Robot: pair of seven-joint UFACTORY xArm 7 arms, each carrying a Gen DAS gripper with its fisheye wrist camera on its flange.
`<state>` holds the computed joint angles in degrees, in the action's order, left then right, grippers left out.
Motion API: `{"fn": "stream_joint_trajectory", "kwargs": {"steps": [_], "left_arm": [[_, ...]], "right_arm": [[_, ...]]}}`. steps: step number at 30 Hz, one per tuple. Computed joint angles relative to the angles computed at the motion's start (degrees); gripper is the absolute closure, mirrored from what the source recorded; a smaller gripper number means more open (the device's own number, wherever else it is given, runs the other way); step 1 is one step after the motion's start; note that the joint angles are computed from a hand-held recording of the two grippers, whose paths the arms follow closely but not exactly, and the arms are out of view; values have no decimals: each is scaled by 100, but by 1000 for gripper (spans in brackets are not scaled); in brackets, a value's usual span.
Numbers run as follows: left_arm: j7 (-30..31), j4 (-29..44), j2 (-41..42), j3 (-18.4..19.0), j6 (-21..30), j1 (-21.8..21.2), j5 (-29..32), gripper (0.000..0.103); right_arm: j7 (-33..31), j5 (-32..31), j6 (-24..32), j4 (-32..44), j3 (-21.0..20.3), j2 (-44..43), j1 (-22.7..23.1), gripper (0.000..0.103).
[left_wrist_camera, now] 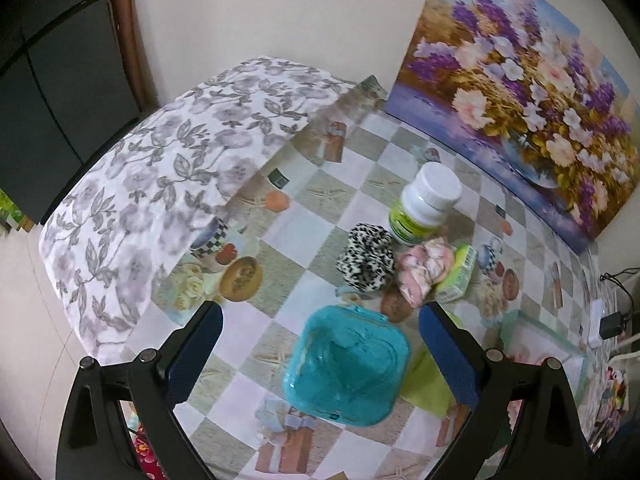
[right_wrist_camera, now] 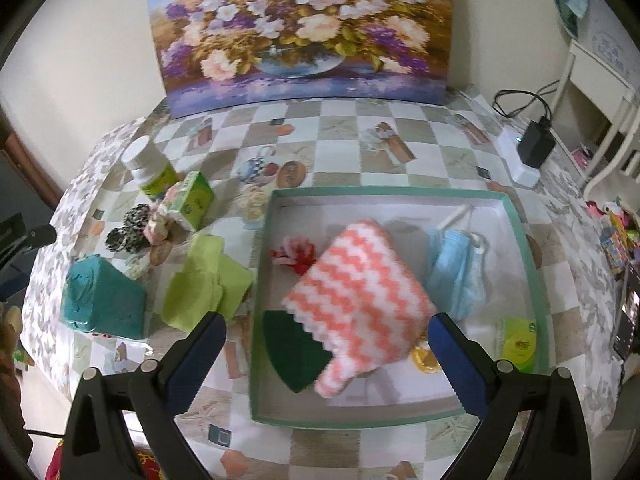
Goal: Organize soft objects
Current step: 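Move the right tool to the lime-green cloth and close on it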
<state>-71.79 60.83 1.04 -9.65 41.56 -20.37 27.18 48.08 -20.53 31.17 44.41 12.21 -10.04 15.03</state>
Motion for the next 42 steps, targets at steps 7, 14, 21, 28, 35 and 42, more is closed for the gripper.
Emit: {"fn": "stream_joint_trajectory", "kwargs": {"steps": [7, 14, 21, 28, 35, 42], "left_arm": [[380, 7, 90, 56, -266, 63, -178, 5], [836, -68, 145, 129, -560, 127, -525, 5], [1228, -189, 133, 191, -742, 250, -873, 5], [1551, -175, 224, 233, -657, 333, -1083, 5], [1915, -26, 404, 270, -357, 360, -1270, 4], [2266, 24, 558, 314, -312, 408, -1685, 4]], "right_arm": [[-92, 128, -220, 224, 26, 303, 181, 1], [-196, 145, -242, 570, -2, 754, 391, 1], [-405, 361, -365, 929, -95, 1211, 621, 1], [-694, 446, -238, 1324, -170, 1712, 863, 1], [-1080, 679, -121, 1620, -223, 2150, 1025, 1], [-1476, 811, 125, 1859, -265, 2529, 1163, 1]]}}
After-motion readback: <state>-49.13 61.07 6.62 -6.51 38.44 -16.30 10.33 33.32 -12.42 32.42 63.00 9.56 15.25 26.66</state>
